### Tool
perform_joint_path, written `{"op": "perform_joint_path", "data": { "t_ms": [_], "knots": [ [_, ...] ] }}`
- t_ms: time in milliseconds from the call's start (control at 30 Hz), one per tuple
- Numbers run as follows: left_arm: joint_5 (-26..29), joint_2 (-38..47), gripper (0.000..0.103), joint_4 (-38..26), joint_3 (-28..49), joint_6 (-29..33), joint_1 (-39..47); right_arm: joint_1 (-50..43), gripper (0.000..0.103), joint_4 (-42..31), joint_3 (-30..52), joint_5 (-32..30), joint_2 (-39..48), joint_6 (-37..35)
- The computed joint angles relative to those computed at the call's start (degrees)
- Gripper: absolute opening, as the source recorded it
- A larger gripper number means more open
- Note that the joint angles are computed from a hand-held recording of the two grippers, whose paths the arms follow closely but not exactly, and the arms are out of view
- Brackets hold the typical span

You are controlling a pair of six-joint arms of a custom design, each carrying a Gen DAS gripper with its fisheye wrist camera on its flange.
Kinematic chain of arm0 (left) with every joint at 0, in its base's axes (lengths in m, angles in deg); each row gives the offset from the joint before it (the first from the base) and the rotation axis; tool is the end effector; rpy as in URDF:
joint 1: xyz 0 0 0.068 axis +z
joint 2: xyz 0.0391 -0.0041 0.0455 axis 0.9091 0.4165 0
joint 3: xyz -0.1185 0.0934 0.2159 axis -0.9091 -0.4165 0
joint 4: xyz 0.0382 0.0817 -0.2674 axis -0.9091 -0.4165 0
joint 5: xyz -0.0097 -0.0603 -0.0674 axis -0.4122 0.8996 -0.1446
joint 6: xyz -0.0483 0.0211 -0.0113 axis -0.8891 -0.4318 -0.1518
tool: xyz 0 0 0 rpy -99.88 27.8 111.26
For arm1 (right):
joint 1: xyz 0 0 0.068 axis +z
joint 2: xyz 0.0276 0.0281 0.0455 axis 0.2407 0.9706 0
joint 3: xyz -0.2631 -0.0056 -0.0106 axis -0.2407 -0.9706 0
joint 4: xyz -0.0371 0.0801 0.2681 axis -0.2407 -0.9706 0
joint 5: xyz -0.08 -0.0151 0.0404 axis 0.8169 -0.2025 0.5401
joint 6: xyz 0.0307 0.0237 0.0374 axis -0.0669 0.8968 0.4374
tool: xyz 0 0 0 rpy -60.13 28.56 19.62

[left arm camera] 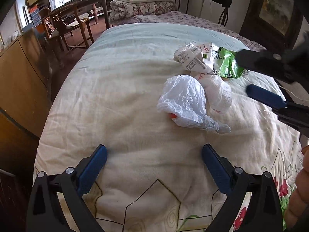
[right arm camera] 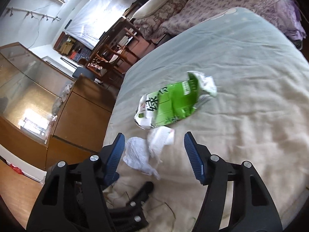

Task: Collect trash
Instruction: 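Close the left tool on the white plastic bag and lift it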

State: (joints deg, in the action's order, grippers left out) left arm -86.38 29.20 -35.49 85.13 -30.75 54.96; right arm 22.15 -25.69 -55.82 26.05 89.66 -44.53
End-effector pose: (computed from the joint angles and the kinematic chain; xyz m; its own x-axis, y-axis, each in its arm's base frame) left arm 0.2460 -0.0421 0.0734 -0.8726 -0.0328 -0.4874 -0.0299 0.9995 -0.0138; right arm 0.2687 0.0583 0.1001 -0.8709 0.2271 -0.4358 -0.1242 0.7563 0.6423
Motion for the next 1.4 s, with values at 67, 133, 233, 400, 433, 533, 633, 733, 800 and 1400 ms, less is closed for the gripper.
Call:
{"op": "perform_joint_path", "data": {
  "t_ms": [67,133,233,400,433,533,633,733,800,1400],
  "knots": [
    [0.28,0.35,0.097,0.11,0.27,-0.13,0.18,0.80,0.059,0.82,0.71,-0.39,2.10,0.93],
    [0.12,0.38,0.097,0.15,0.25,-0.37,-0.03,1.73,0.056,0.44,1.44,0.89,3.44,0.73],
    [-0.36,0.56,0.097,0.01,0.53,-0.83,-0.56,1.84,0.042,-0.08,2.23,0.76,4.51,0.36],
    [-0.58,0.39,0.098,0.38,0.19,-1.38,-0.69,-0.73,0.005,2.78,-2.49,-0.80,-1.45,0.59],
    [-0.43,0.29,0.098,0.35,0.17,-1.40,-0.58,-1.54,0.005,2.89,-3.40,-1.14,-2.88,0.66],
    [0.93,-0.43,0.097,0.24,-0.03,-1.33,0.44,-4.23,0.006,1.14,-7.85,0.84,-11.33,-0.38],
    [3.05,-1.42,0.097,0.09,-0.29,-1.40,1.95,-3.38,0.019,-1.63,-7.91,5.93,-14.89,-1.65],
    [4.61,-3.27,0.097,0.48,-1.42,-2.51,3.32,-2.76,0.047,-1.12,-5.30,1.94,-10.07,-1.81],
    [5.18,-4.54,0.097,0.78,-2.26,-3.35,4.64,-0.75,0.047,-1.13,-2.19,0.94,-4.83,-2.06],
    [7.47,-7.79,0.097,2.04,-3.56,-2.98,4.93,-1.12,0.008,-5.28,-7.97,6.99,-17.16,-3.74]
  ]
}}
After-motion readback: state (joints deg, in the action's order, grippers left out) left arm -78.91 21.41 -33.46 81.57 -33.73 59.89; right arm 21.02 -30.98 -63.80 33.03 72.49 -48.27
